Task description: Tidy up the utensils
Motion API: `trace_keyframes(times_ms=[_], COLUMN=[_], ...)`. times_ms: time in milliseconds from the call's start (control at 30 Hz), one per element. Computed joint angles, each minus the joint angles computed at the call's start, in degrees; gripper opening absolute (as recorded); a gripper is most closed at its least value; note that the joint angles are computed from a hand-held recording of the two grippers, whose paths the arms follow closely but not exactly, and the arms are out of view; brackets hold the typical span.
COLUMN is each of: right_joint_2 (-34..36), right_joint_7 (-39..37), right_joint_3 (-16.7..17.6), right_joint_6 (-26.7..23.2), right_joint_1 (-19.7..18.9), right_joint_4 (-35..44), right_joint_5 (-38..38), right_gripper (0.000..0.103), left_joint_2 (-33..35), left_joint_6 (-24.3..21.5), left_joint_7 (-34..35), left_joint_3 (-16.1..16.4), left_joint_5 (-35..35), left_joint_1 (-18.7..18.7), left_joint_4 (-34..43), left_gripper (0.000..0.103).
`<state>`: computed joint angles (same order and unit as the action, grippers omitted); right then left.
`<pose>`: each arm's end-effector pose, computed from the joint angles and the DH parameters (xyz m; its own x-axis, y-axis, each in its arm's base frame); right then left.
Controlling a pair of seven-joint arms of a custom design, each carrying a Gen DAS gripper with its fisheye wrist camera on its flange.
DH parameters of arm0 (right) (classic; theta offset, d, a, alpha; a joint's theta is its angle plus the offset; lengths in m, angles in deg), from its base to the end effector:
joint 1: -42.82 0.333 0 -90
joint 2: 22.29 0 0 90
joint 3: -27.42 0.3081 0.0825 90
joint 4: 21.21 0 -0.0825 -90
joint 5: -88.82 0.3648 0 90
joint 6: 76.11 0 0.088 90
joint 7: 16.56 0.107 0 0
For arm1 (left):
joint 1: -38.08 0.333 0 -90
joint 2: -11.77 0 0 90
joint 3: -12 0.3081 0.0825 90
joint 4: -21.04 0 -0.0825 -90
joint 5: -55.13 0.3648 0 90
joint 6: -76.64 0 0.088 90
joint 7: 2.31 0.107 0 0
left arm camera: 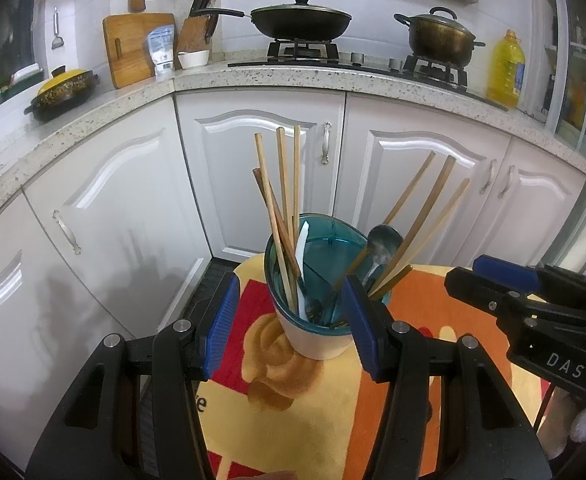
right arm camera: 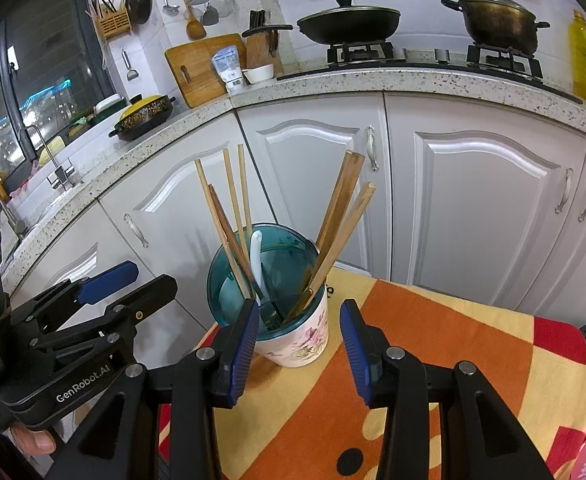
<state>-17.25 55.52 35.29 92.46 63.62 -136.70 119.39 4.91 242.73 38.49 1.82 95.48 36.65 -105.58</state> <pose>0.5426 0.2563 0.5046 0.4111 -0.8805 -0.2359 -0.6744 -0.1197 -0.7286 0.5149 -0.1485 0.5149 0.0266 -0.9996 0.0076 -0.6385 -0.0228 -0.7693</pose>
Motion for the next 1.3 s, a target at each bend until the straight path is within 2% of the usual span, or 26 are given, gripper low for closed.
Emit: trace_keyframes(times_ms=[500,1300], right_joint_2=[0.17,0.69], right_joint_7=[1.49,0.25], right_joint_3=[-0.33,-0.19], right_joint_6=[-1.13,-1.42], right_joint_1=[0.25,-0.25], right_joint_4=[0.44,0.8], right_joint_5=[-2.21,-0.98], right_gripper=[0.041,0.041], left_joint_2=[-0.24,0.23], left_joint_6=[0.08,-0.54], left_joint_7=[-0.22,-1.3], left_joint_3=[0.01,0.04], left_joint_5=[-0.18,1.44], left_joint_1=[0.22,-0.04], left_joint_4=[-0.1,0.43], left_gripper=[0.052,0.052])
